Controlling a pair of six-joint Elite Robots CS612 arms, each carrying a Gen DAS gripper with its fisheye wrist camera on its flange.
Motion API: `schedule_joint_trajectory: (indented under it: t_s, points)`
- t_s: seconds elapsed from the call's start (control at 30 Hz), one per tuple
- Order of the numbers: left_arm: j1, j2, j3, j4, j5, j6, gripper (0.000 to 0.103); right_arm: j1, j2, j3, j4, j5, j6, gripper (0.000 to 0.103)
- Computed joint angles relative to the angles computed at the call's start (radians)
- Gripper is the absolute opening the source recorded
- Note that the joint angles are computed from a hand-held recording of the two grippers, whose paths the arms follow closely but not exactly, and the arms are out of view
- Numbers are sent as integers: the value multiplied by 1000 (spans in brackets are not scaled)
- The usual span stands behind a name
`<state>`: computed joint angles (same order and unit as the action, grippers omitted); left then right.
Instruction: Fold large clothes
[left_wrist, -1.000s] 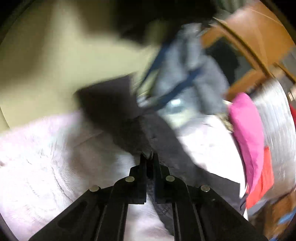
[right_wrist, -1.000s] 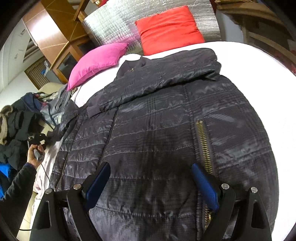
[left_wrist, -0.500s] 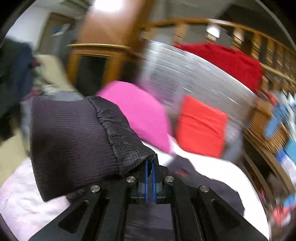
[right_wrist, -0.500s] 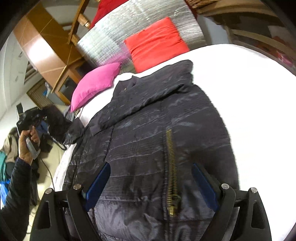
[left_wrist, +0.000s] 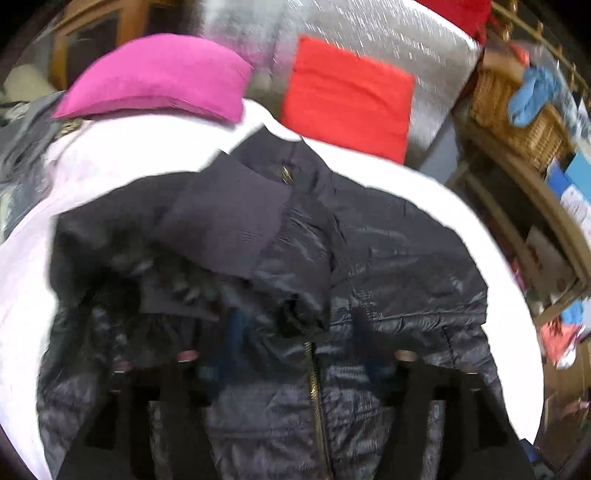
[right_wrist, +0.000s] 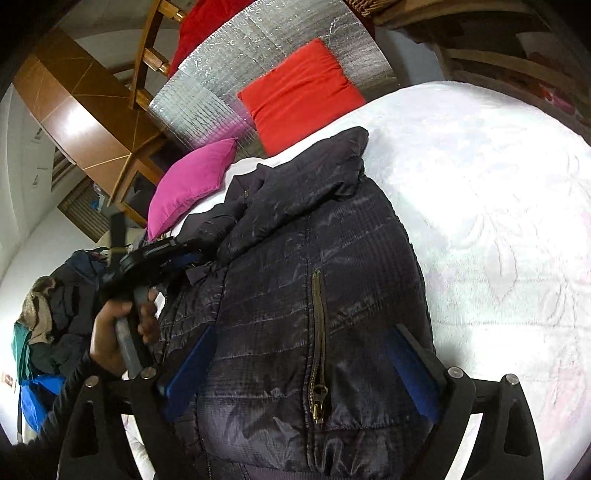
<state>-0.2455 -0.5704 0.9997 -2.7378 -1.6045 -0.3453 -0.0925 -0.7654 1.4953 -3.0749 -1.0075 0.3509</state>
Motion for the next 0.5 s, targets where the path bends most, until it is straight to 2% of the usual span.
schedule_joint_trajectory:
  t_s: [0.1, 0.17, 0.23, 0.33, 0.43, 0.5]
  points:
    - [14, -44, 93, -142, 9, -67, 75, 10, 13, -48, 34, 4, -9, 95]
    - [26, -57, 142, -241, 38, -150, 79, 30, 23, -100, 73, -13, -67, 95]
    - [35, -65, 193, -327, 105, -268, 80, 65, 35, -176, 143, -66, -188, 95]
    - [57, -39, 188, -353, 162, -439, 80, 126, 67, -300, 252, -162, -368, 95]
    - [79, -19, 178, -384, 181, -548, 80, 196, 148, -495, 369, -253, -552, 95]
    - [91, 1, 151, -393, 193, -613, 80, 226, 205, -613, 440, -297, -584, 95]
